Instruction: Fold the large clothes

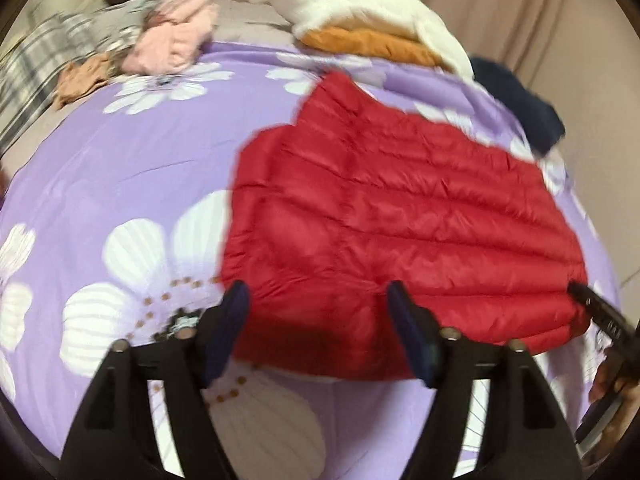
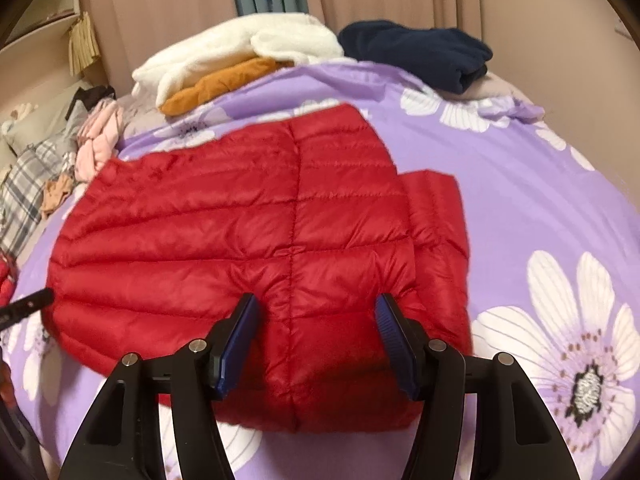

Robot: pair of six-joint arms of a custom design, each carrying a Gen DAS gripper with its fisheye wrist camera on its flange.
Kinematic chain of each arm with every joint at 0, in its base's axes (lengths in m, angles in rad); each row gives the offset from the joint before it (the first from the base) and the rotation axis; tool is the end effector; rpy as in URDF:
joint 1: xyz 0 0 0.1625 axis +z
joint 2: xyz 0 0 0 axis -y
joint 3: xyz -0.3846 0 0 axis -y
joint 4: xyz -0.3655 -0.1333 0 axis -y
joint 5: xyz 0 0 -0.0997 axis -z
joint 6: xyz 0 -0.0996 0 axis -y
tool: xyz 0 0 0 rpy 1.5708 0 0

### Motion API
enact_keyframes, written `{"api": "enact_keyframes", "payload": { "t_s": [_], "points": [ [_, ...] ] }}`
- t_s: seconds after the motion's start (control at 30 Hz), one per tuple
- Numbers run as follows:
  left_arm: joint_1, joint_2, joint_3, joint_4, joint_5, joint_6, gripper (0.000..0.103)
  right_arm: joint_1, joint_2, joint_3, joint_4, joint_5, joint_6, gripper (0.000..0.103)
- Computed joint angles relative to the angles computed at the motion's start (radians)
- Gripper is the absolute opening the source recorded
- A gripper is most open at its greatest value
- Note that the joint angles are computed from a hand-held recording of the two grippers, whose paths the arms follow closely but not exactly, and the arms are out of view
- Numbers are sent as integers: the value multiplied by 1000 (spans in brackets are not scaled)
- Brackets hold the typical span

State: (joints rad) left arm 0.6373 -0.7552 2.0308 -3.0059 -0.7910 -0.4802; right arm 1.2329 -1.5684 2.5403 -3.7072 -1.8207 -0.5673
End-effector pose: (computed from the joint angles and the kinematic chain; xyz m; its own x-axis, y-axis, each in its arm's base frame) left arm -0.2777 -0.4586 0.0223 -0.8214 0.1765 -0.5423 0.4668 0.7543 -0.4616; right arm -0.0085 -0.3521 0.2987 -0.7778 0.2513 0.5760 -0.3403 0.6022 -0.7222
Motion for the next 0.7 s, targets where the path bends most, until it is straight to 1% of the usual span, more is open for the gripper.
{"api": "enact_keyframes", "payload": {
  "t_s": [0.07,0.17,0.3,0.43,0.47,0.57,0.7],
  "points": [
    [3,-35,32,-18,-10,-38,77,7,-10,12,-16,2,-10,61],
    [35,-84,71,-31,-78,-112,81,17,-24,23,-13,23,-14,61],
    [119,-114,99,-79,-235,-203,81,45,-18,28,-1,54,-22,61],
    [181,-96,105,-173,-371,-252,82,80,12,18,9,85,-42,61],
    [189,-87,101,-193,-393,-258,82,91,28,10,8,85,-46,61],
    [198,-51,74,-235,-416,-261,82,115,71,-24,32,82,-40,61],
    [212,-22,21,-225,-459,-265,82,144,118,-67,52,91,-25,61]
  ]
}}
